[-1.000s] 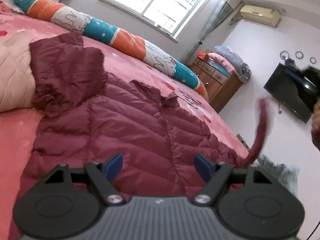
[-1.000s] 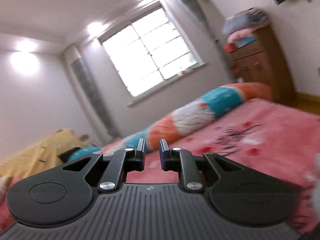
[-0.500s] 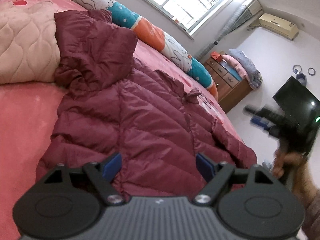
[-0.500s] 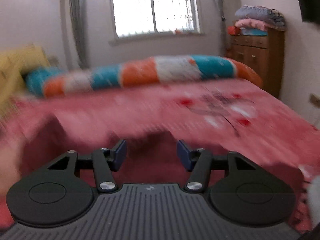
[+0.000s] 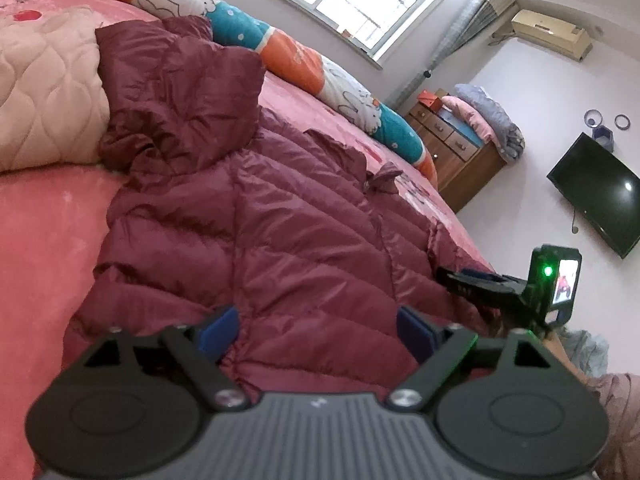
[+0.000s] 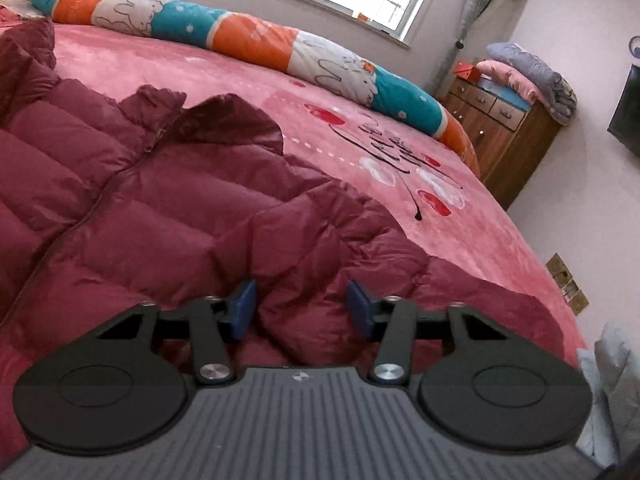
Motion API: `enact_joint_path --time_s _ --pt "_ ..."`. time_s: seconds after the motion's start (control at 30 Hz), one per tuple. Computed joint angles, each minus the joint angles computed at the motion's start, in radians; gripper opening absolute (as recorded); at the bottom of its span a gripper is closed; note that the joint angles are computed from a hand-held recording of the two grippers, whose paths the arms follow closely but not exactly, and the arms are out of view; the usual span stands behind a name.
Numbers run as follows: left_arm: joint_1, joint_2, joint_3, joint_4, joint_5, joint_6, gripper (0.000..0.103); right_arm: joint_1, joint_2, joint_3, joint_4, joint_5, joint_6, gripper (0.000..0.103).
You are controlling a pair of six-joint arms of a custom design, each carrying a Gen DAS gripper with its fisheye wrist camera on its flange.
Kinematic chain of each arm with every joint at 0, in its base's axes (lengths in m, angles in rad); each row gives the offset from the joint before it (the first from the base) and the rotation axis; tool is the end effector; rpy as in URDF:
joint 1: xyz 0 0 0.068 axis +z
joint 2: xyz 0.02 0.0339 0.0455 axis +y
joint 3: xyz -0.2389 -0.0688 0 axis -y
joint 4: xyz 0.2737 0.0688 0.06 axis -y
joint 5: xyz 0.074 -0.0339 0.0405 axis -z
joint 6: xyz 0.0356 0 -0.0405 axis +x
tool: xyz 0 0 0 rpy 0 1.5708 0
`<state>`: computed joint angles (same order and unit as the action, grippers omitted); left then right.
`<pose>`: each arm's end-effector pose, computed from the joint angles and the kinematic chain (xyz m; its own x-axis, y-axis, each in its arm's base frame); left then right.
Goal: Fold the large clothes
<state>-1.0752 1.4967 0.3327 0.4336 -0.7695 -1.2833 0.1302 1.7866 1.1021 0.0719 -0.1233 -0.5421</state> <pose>0.1359 -0.1992 0.0577 -0.4595 -0.5984 -0.6564 -0.1950 0.7889 -0.5827 0.4065 0.0576 0.1574 -0.3704 -0.5649 -0.7373 -0.4900 0.7932 -0.3615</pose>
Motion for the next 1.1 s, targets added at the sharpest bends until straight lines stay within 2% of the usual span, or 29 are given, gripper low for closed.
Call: enact_joint_path --time_s 0.07,0.1,0.13,0.2,0.23,0.3,0.37,0.43,0.5,0.57,0.67,0.77,0.97,1.1 --pt "0.003 0.001 -0.001 -0.001 0.007 -0.002 0.087 -0.008 0.021 0.059 -0.088 -0.064 0.017 0.067" --pt "0.005 0.004 -0.002 0.005 0.010 0.000 0.087 -0.025 0.060 0.108 -0.115 -0.110 0.021 0.080" --pt "0.006 0.007 -0.002 0.008 0.012 -0.001 0.087 -0.021 0.052 0.106 -0.133 -0.111 0.013 0.103" --pt "0.005 0.008 -0.002 0.006 0.013 -0.006 0.088 0.000 0.033 0.056 -0.072 -0.061 -0.015 0.103" --pt "0.005 0.009 -0.001 0.005 0.014 -0.008 0.088 0.011 0.029 0.033 -0.048 -0.037 -0.020 0.101" --pt "0.003 0.009 0.000 0.001 0.014 -0.007 0.088 0.021 0.020 0.003 -0.018 -0.015 -0.002 0.088" --pt "0.007 0.013 -0.003 0.010 0.019 -0.004 0.088 0.006 0.017 0.008 -0.012 -0.019 0.015 0.067" --pt "0.014 0.021 -0.004 0.023 0.028 -0.003 0.088 0.000 0.061 0.053 -0.008 -0.018 0.040 0.056" --pt "0.018 0.027 -0.005 0.030 0.034 -0.004 0.089 0.003 0.072 0.060 -0.003 -0.004 0.045 0.051" --pt "0.018 0.032 -0.004 0.033 0.036 -0.004 0.089 0.004 0.120 0.102 0.007 0.008 0.045 0.036" --pt "0.020 0.038 -0.001 0.034 0.039 -0.003 0.089 0.000 0.159 0.144 0.012 0.002 0.085 0.023" --pt "0.020 0.040 -0.001 0.036 0.039 -0.004 0.089 0.002 0.189 0.179 0.045 -0.006 0.130 0.018" --pt "0.021 0.042 -0.001 0.040 0.040 -0.004 0.090 0.054 0.144 0.182 0.121 -0.073 0.209 0.017" --pt "0.021 0.050 -0.004 0.058 0.042 -0.015 0.090 0.127 0.111 0.193 0.158 -0.163 0.265 0.017"
